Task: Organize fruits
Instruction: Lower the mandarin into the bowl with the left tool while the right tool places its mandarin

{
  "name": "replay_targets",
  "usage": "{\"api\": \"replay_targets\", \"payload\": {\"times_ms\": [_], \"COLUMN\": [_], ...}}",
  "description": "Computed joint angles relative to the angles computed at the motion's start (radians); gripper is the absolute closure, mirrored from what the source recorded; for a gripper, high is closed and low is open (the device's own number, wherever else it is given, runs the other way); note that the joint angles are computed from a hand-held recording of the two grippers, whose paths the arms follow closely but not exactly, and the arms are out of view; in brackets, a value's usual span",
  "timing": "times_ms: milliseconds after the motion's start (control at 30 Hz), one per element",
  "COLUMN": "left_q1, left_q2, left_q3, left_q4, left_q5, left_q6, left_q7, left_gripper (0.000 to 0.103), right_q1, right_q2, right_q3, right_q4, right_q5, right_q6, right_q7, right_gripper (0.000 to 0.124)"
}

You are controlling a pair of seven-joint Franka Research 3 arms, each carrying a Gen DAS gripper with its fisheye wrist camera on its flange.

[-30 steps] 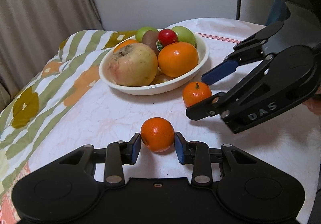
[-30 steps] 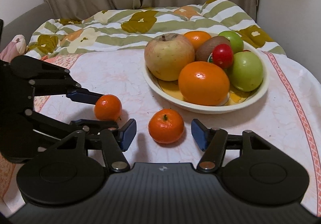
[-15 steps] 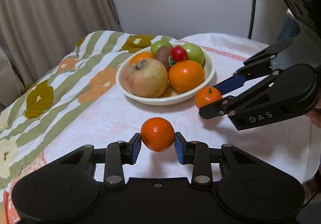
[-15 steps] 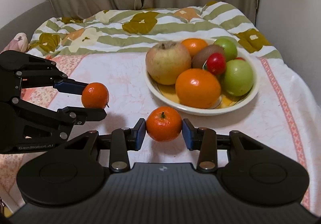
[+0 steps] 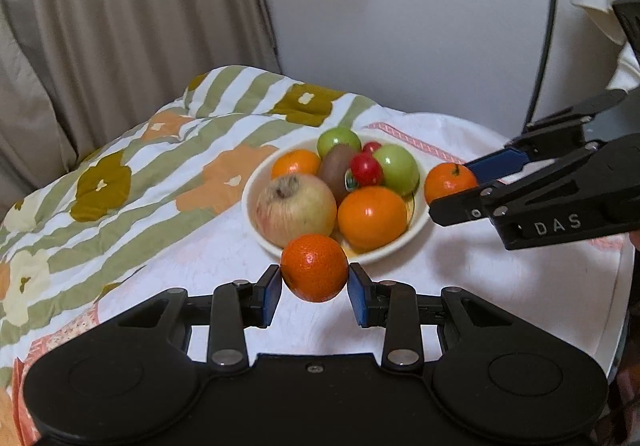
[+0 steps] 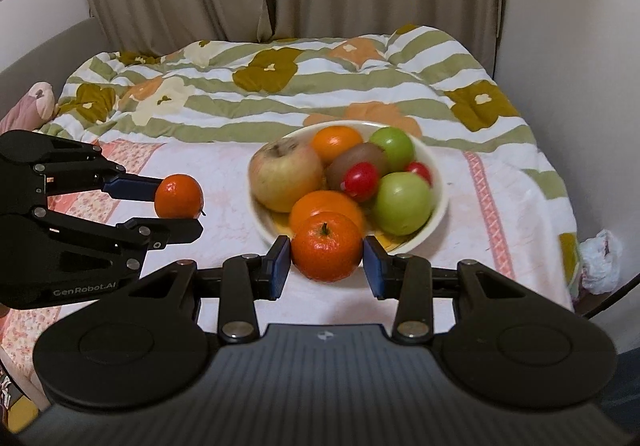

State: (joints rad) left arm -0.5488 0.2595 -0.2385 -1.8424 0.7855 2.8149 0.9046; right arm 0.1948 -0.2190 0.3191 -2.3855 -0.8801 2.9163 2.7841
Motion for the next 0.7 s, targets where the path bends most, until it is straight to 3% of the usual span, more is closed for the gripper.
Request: {"api": "replay_targets", "payload": {"times_ms": [267, 600, 667, 700], "left_q1": [-0.067, -0.116, -0.121, -0.121], "left_q2": [0.107, 0.202, 0.205, 0.205], "left_q3": [0.03, 0.054, 0.056, 0.057], "left_q4": [0.154, 0.274, 0.28, 0.281], "left_q5": [0.041, 0.03, 0.028, 0.027], "left_q6": [-0.111, -0.218, -0.228, -0.224], "left_q7": [-0.118, -0.168, -0.18, -0.188], "left_gripper": [0.064, 0.062, 0.056, 0.045], "right_q1": [-0.01, -0.044, -0.05, -0.048], "right_q2": [0.006, 0.041, 0.044, 0.044], "right_q3": [-0.057, -0.062, -0.056, -0.057], "right_q4": [-0.019, -0.037, -0.037, -0.038], "right_q5": [0.129, 0.287, 0.307, 0.321], "right_q6": [0.064, 0.123, 0.126, 0.129], "right_q7": [-0.191, -0.37, -0.391, -0.407], "right_gripper": [0.07, 0.07, 0.07, 0.07]}}
